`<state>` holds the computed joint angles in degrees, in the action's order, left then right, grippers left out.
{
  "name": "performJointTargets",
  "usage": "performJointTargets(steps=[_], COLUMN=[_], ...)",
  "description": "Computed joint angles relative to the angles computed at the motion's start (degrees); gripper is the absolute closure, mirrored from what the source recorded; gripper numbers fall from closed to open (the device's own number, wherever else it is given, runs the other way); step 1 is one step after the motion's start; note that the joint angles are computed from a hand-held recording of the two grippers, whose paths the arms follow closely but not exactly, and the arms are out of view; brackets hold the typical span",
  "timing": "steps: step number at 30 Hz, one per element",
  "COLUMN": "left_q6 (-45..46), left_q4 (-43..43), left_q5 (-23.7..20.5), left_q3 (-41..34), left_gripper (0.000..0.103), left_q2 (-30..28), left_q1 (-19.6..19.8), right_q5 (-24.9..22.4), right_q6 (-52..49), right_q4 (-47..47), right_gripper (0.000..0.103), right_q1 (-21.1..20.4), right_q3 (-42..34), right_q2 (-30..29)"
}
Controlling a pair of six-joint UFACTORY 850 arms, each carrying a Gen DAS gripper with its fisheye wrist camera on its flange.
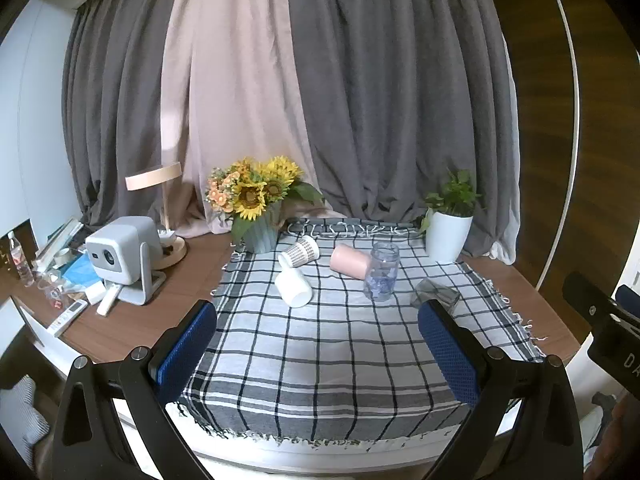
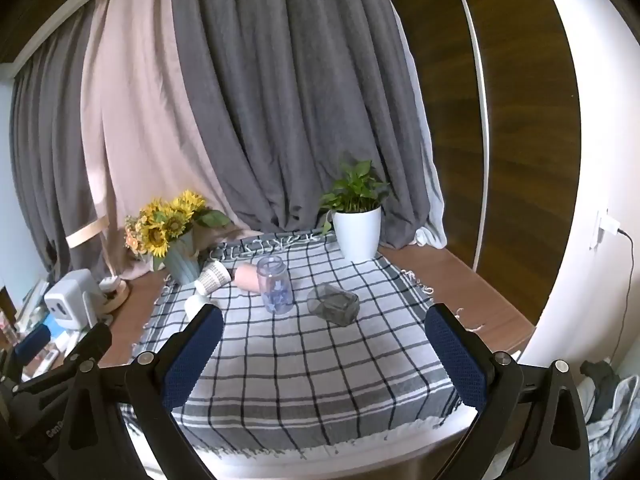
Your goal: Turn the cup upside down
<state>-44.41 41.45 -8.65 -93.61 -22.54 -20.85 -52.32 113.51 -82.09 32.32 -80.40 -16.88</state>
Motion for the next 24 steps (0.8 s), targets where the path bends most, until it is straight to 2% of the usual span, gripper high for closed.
performJointTargets(steps=[6, 9, 24], left_q6=[-0.54, -4.25, 0.93], left_q4=[0.44, 4.26, -2.12], left_q5=[-0.27, 0.26, 0.86], left_q3=[-0.29, 0.54, 1.49], left_gripper=[0.0, 0.0, 0.0], left_q2=[-0.22, 0.1, 0.69], left_q1=[-0.27, -0.25, 0.07], right_q5=[-0.19, -0.2, -0.02], right_q6=[0.31, 0.24, 1.26], right_q4=[0.03, 0.07, 0.14], right_gripper=[0.001, 0.001, 0.001], right_q1=[0.14, 0.11, 0.52], right_q3=[0.14, 0.12, 1.01], right_q2=[-0.14, -0.13, 0.18])
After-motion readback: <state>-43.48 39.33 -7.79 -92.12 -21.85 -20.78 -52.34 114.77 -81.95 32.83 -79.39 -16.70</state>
